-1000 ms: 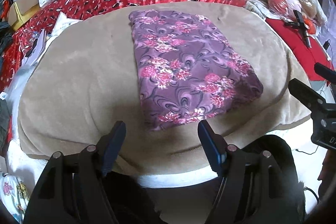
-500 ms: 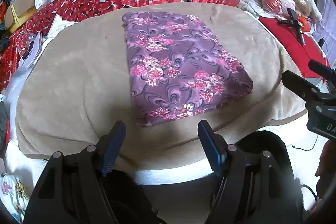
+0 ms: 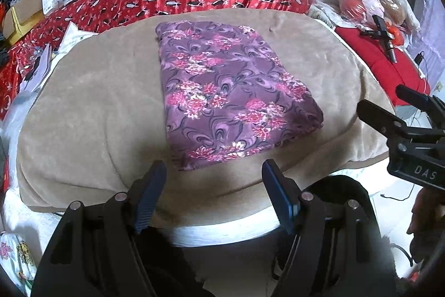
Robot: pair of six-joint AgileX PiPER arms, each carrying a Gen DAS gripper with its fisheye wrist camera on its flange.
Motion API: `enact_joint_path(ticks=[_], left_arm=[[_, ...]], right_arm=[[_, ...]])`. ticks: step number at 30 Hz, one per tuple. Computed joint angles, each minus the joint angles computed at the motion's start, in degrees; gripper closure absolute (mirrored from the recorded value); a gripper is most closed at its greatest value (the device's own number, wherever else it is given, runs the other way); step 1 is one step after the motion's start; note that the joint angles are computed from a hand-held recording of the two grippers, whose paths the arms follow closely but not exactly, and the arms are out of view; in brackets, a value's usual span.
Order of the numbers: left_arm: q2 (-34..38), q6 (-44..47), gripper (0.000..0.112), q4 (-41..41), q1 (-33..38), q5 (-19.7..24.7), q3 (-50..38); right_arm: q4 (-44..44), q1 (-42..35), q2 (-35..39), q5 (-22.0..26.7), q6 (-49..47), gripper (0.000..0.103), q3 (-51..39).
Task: Fold small clothes
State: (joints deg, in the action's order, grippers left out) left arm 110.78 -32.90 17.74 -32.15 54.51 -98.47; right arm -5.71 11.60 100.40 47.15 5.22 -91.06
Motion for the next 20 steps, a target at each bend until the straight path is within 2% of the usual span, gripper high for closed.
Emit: enact_joint_path(ticks=[7, 20], left_arm=[[-0.94, -0.07, 0.041, -0.87, -0.55, -1.17, 0.24], [0.46, -0.77, 0.041, -0.24, -0.68, 1.76, -1.38]], right_arm=[[-0.42, 0.04, -0.29, -0.34, 0.96, 0.000, 0.43], [-2.48, 0.36, -0.76, -0.12, 2.42, 0.000, 0.52]])
